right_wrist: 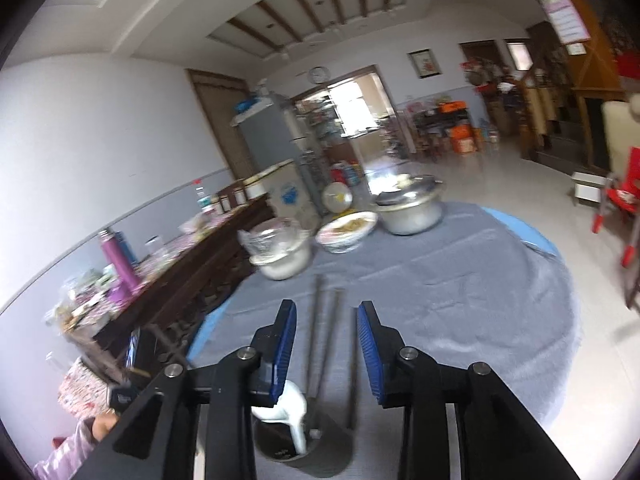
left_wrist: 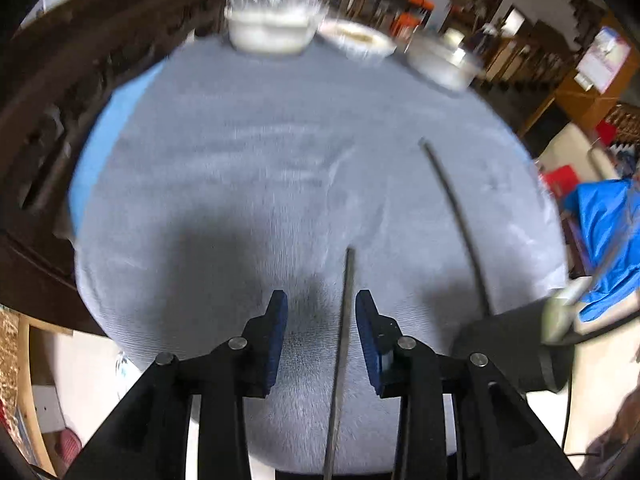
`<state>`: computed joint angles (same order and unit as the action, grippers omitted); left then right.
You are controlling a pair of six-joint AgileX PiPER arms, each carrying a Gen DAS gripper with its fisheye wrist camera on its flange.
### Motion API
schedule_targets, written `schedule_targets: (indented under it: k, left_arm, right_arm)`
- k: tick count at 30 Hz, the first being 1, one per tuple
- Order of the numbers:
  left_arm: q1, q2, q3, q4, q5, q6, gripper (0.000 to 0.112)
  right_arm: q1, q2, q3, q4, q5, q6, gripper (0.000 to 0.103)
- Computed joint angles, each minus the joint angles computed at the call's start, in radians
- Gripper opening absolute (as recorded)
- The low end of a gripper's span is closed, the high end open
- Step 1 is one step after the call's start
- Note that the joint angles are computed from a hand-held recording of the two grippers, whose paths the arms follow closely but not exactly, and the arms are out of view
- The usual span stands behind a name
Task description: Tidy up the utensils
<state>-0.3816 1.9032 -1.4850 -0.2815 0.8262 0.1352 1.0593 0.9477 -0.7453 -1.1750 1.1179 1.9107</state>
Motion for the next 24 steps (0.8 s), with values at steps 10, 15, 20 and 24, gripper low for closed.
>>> schedule_targets:
  k: [10, 15, 20, 24]
  left_arm:
    - [-0.117, 0.143, -0.136, 0.253, 0.004, -0.213, 0.037]
    - [-0.175, 0.121, -0.083, 0.342, -0.05, -0.237, 0.024]
    - [-0.174, 0.094, -0.042, 0.323, -0.086, -0.244, 0.008]
    - [-0.136, 0.056, 0.007, 0.223, -0.122, -0.209, 0.006]
  right_arm:
    - [-0.036, -0.157, 0.186, 0.144, 0.077, 0.027, 0.034]
    - [-0.073, -0.225, 0.277, 0.201, 0.04, 0.046, 0.034]
    - [-0.131, -0.255, 0.319, 0.229, -0.022, 0.026, 0.034]
    - [-0.134, -0.283, 0.344, 0.23, -0.031, 0.029, 0.034]
